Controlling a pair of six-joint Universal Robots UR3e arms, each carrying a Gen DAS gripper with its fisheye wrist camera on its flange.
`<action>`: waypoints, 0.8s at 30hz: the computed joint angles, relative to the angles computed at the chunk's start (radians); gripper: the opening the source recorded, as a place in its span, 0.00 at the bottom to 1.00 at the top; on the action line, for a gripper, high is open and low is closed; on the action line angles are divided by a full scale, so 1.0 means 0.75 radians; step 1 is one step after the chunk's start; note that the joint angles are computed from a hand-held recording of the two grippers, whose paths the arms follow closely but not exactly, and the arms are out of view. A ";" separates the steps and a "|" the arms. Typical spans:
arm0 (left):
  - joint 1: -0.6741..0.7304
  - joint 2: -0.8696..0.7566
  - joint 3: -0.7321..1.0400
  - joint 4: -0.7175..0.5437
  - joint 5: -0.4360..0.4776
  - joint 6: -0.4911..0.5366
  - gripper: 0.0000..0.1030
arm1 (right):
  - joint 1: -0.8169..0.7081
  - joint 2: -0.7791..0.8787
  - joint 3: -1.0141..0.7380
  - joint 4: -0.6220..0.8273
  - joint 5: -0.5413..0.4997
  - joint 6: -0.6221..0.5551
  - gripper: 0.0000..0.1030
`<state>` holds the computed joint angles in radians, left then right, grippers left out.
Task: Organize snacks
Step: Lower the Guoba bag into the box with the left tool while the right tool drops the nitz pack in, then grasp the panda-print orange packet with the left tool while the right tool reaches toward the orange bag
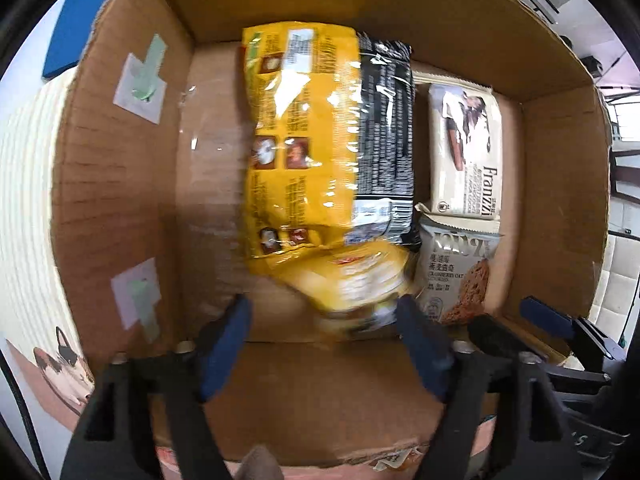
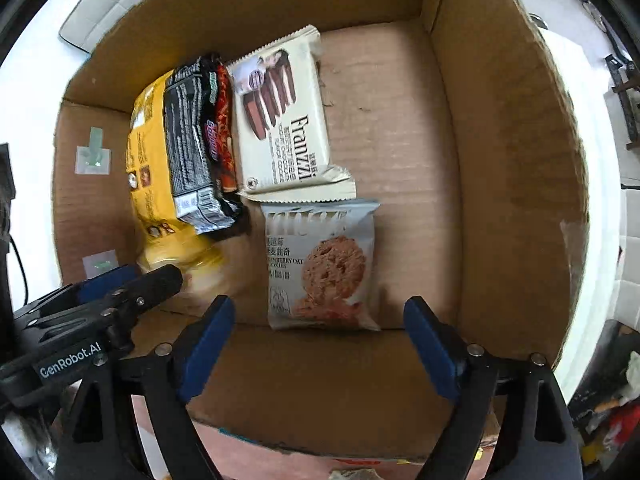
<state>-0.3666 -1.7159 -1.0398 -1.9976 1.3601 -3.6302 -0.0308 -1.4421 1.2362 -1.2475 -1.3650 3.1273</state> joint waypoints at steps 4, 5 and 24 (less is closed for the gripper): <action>0.009 0.073 -0.010 -0.011 0.017 -0.036 0.78 | 0.015 -0.024 -0.034 0.010 -0.025 -0.017 0.91; 0.005 0.089 -0.005 -0.019 0.028 -0.042 0.78 | 0.022 -0.036 -0.043 0.005 -0.037 -0.021 0.91; -0.589 0.537 0.095 -0.269 0.563 -0.704 0.78 | 0.052 -0.780 0.253 0.282 0.091 0.129 0.93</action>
<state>-0.8085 -1.3129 -0.9684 -2.1994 1.7826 -4.1585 0.0084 -2.0267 1.4260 -1.0360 -1.2968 3.2242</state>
